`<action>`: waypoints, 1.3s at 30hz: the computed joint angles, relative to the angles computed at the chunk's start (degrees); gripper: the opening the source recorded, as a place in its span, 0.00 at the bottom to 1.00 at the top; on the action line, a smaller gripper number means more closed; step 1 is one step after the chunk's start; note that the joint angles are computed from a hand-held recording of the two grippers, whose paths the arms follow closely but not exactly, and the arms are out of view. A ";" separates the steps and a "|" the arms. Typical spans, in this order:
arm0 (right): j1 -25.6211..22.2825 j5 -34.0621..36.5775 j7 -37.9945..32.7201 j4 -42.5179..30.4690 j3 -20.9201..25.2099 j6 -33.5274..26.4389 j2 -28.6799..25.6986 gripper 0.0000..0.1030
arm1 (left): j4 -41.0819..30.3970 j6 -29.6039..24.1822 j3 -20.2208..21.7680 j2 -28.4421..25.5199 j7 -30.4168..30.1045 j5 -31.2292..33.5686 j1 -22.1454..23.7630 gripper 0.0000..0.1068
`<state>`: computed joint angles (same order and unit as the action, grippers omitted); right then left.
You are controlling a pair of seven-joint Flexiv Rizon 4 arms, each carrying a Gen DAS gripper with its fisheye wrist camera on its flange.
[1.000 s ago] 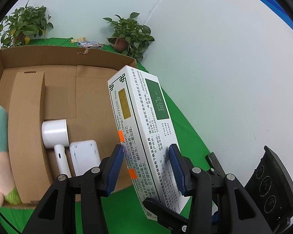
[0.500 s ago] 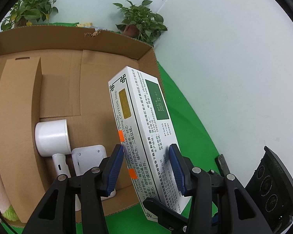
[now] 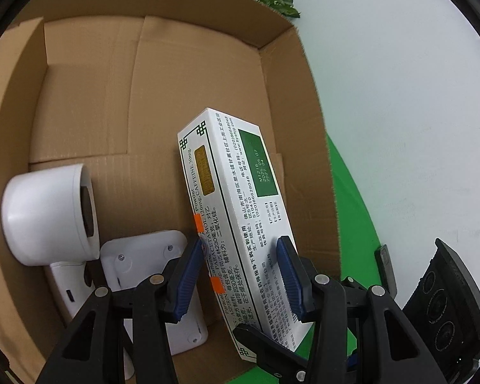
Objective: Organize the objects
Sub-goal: 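Lower the printed box upright into the box beside the white device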
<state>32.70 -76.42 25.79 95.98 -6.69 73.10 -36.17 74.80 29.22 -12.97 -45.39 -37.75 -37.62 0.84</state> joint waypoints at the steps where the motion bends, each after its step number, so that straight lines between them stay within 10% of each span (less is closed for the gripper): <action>1: -0.23 0.92 -0.83 -0.20 0.34 -0.13 -0.41 0.62 | -0.53 0.02 0.17 -0.52 -0.25 0.40 -0.28 0.42; 17: 2.44 15.11 -10.83 -1.23 0.04 -3.57 -2.47 0.60 | 0.41 2.66 -0.45 1.13 1.01 -0.83 1.28 0.42; 30: 7.74 15.83 -10.09 -1.52 -3.83 -6.73 -1.68 0.78 | 22.88 25.48 -1.31 17.92 27.91 -23.01 7.68 0.60; 39: 4.52 18.52 -18.59 -5.63 1.53 -15.59 -3.65 0.62 | 25.34 24.44 4.06 21.76 33.03 -28.01 6.86 0.61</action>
